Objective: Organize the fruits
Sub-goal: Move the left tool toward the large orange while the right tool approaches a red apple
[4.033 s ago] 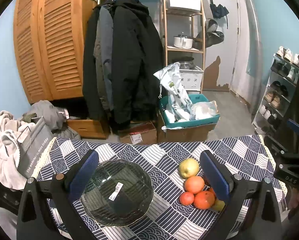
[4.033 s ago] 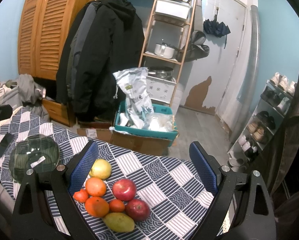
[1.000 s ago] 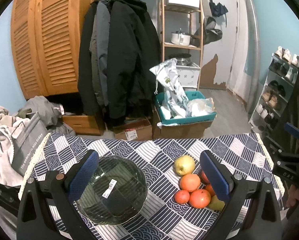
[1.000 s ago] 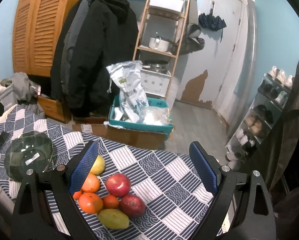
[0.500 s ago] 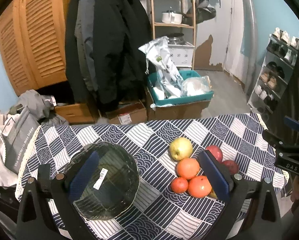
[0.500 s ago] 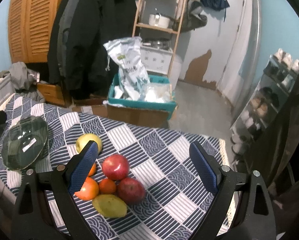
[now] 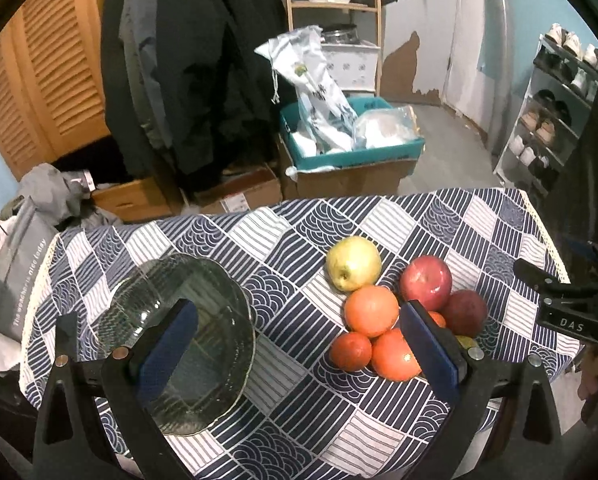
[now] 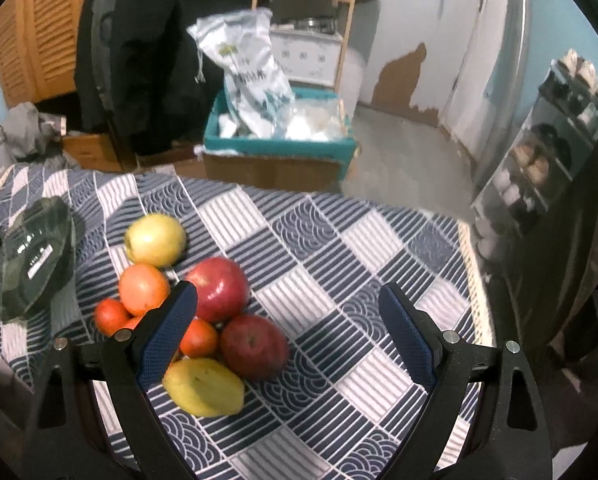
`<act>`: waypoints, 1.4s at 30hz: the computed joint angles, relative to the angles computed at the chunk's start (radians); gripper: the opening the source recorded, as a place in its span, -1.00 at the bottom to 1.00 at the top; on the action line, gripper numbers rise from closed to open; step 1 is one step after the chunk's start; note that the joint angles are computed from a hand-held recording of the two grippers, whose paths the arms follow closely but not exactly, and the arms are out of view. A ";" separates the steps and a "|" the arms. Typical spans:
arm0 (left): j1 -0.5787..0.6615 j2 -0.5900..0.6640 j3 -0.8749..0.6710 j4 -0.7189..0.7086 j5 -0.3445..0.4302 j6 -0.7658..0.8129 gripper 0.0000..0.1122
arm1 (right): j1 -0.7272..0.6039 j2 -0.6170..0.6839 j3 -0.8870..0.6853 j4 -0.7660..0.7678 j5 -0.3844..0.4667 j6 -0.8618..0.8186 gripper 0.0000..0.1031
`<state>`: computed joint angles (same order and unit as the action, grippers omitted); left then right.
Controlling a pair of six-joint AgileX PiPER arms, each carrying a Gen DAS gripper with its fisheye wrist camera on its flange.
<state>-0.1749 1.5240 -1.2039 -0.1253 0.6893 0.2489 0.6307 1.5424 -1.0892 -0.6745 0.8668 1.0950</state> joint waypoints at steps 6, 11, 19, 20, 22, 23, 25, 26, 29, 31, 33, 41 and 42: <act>-0.038 0.069 -0.002 0.047 -0.011 -0.041 0.81 | -0.072 0.046 0.016 0.121 -0.071 -0.091 0.76; -0.062 0.129 -0.005 0.074 -0.010 -0.076 0.81 | -0.101 0.104 0.008 0.194 -0.110 -0.155 0.76; -0.087 0.210 -0.029 0.108 -0.015 -0.112 0.77 | -0.134 0.194 -0.008 0.289 -0.146 -0.252 0.76; -0.091 0.222 -0.036 0.113 -0.014 -0.118 0.77 | -0.140 0.201 -0.005 0.307 -0.156 -0.267 0.75; -0.097 0.236 -0.042 0.112 -0.013 -0.119 0.77 | -0.150 0.214 -0.002 0.329 -0.167 -0.288 0.67; -0.099 0.245 -0.046 0.110 -0.010 -0.119 0.77 | -0.154 0.221 -0.001 0.339 -0.173 -0.297 0.67; -0.101 0.260 -0.053 0.104 -0.004 -0.118 0.77 | -0.164 0.233 0.001 0.363 -0.182 -0.315 0.66; -0.101 0.269 -0.060 0.096 0.000 -0.116 0.78 | -0.170 0.239 0.002 0.376 -0.189 -0.326 0.66; -0.102 0.296 -0.082 0.074 0.013 -0.109 0.77 | -0.191 0.244 0.017 0.427 -0.226 -0.365 0.65; -0.105 0.309 -0.091 0.066 0.018 -0.108 0.77 | -0.204 0.243 0.024 0.459 -0.241 -0.391 0.62; -0.109 0.324 -0.103 0.059 0.024 -0.107 0.77 | -0.216 0.247 0.028 0.493 -0.256 -0.419 0.60; -0.125 0.380 -0.157 0.037 0.059 -0.108 0.77 | -0.260 0.282 0.030 0.672 -0.305 -0.572 0.42; -0.129 0.389 -0.167 0.035 0.065 -0.110 0.77 | -0.260 0.282 0.029 0.671 -0.304 -0.577 0.42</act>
<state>-0.3037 1.9127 -1.3713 -0.0907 0.7543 0.1387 0.3702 1.8241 -1.0599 -0.0036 0.5625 0.5185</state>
